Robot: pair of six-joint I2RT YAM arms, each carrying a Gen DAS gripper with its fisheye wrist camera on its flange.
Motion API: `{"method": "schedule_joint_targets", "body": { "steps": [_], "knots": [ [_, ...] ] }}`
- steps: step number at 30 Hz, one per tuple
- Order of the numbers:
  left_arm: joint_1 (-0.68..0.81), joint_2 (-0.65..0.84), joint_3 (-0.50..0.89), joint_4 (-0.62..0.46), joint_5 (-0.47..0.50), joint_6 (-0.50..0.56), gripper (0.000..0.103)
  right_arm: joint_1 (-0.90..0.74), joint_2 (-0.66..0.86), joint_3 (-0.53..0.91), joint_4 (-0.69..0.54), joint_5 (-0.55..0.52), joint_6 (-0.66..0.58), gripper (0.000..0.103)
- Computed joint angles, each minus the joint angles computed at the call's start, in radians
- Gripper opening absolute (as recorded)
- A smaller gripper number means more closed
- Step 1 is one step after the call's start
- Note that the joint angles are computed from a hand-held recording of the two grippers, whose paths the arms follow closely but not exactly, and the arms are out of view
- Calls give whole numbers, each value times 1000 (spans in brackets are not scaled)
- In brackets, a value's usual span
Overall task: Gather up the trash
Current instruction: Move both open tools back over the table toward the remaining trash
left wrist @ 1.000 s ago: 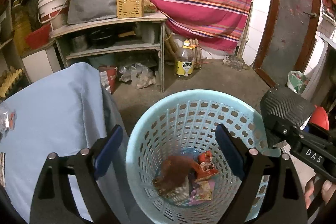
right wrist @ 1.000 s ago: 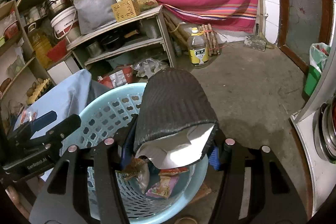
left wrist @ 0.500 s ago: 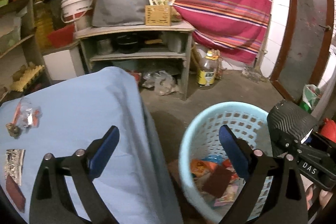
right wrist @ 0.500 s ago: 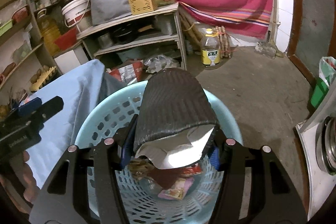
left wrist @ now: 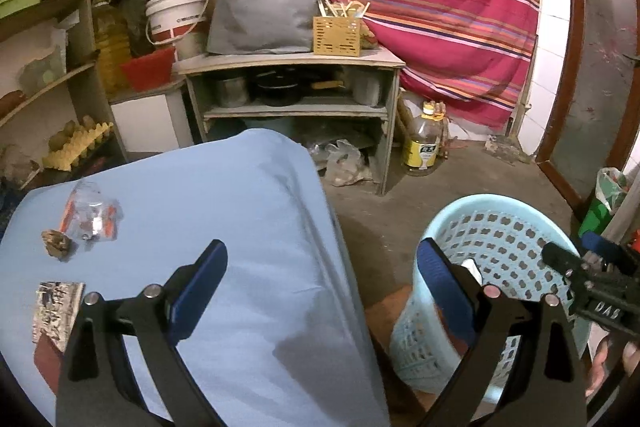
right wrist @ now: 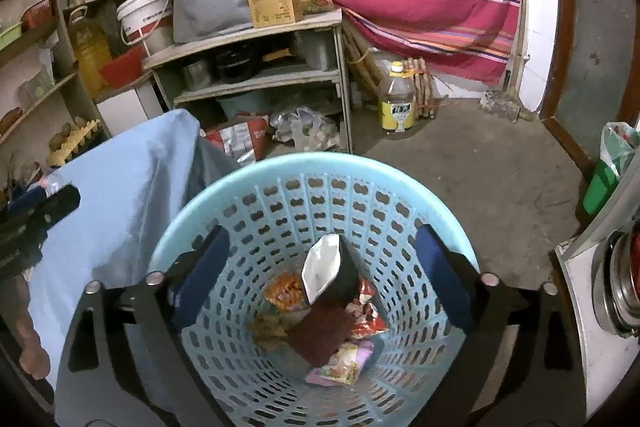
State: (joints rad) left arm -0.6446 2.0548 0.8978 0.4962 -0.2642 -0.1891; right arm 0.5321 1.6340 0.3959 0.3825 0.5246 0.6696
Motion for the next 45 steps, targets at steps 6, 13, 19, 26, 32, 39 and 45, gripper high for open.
{"method": "schedule_joint_targets", "body": {
  "steps": [6,13,19,26,32,39,45],
  "knots": [
    [78,-68,-99,54,40,36,94,96,19,95,-54,81,44,99],
    [285,-169,-254,140,128,135,97,219,149,291,-118,159,68,99],
    [559,-147,-300,185,250,264,97,285,321,505,-175,143,57,99],
    [846,-9,-172,91,384,326,97,317,536,794,-275,50,66,99],
    [974,72,-40,-73,459,348,97,343,662,1017,-394,13,77,99],
    [1099,72,-11,-93,495,415,97,421,844,1346,-559,-2,52,99],
    [1200,86,12,-108,533,478,97,492,1036,1662,-715,-44,20,99]
  ]
}}
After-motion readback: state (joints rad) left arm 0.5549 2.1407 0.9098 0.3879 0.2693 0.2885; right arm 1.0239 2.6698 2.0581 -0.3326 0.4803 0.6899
